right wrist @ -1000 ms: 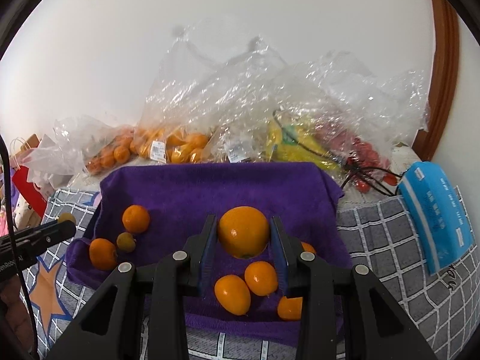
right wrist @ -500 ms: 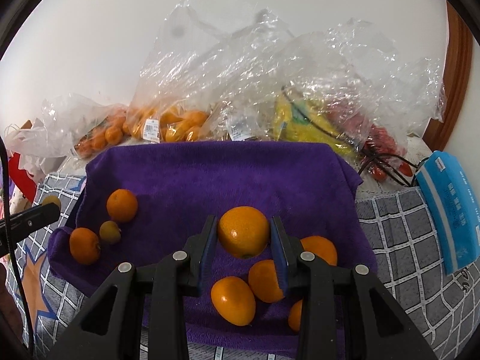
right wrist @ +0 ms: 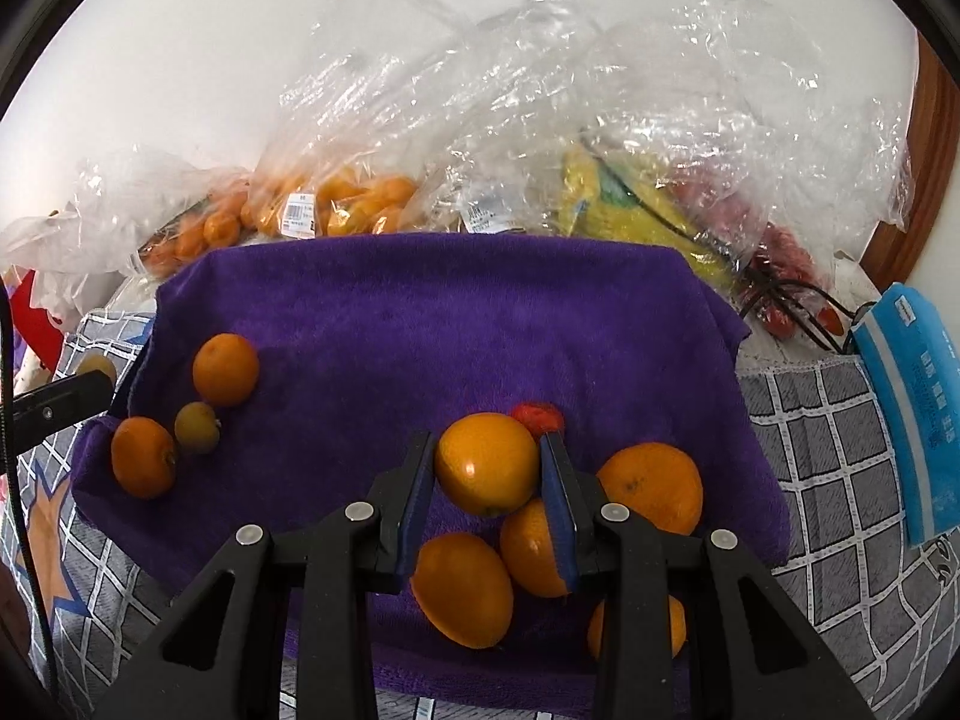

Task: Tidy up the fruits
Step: 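Lower both held fruits onto the purple towel beside the other oranges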

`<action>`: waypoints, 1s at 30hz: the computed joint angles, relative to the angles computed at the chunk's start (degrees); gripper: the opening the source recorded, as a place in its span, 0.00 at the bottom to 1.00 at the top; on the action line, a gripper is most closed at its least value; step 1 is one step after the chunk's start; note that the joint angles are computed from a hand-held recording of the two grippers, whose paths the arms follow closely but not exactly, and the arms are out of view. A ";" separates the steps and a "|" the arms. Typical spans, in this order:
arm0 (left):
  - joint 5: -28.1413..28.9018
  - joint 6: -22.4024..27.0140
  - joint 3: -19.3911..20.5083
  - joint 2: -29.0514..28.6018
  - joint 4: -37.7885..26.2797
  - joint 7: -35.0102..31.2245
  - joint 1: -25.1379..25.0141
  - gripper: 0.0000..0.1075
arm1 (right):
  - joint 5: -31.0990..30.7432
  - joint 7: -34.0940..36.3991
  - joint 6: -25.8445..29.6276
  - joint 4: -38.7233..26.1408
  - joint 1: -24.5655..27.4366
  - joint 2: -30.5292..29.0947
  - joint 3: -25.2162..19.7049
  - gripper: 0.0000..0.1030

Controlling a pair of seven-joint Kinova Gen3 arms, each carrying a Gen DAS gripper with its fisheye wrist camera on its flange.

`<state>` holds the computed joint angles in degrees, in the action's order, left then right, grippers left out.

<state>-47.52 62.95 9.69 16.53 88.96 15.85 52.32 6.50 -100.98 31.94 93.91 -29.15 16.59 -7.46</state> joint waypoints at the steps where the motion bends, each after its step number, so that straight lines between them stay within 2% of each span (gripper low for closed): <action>1: 0.13 -0.07 0.04 0.12 -0.09 -0.14 -0.08 0.23 | -0.17 0.23 -0.13 0.04 0.19 0.06 -0.08 0.34; 11: 2.32 -4.75 -0.37 0.16 0.55 -0.50 -1.33 0.23 | 3.83 -3.26 -2.64 2.98 -1.03 -3.35 1.45 0.34; 16: 3.29 -6.38 -0.71 1.08 -0.24 -1.34 -1.42 0.23 | 6.17 -5.94 -4.77 5.63 -0.18 -6.32 1.67 0.38; 21: 4.94 -6.39 -1.27 2.68 -2.86 -4.14 -1.08 0.23 | 5.19 -5.35 -5.54 6.68 2.24 -7.20 1.04 0.38; 25: 6.71 -4.34 -1.81 5.05 -6.34 -7.87 -0.48 0.23 | 3.52 -4.31 -5.87 7.18 3.69 -7.07 0.64 0.38; 28: 9.05 -1.93 -2.54 6.90 -8.69 -10.16 -0.24 0.23 | 3.83 -4.39 -6.07 7.65 3.58 -7.29 0.76 0.38; 30: 10.36 -2.62 -3.07 7.05 -8.42 -10.59 -0.38 0.23 | 5.33 -5.45 -6.31 8.13 2.89 -7.61 1.13 0.38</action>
<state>-37.16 60.33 6.62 23.58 80.54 5.27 51.94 11.83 -106.43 25.63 102.04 -26.27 8.98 -6.32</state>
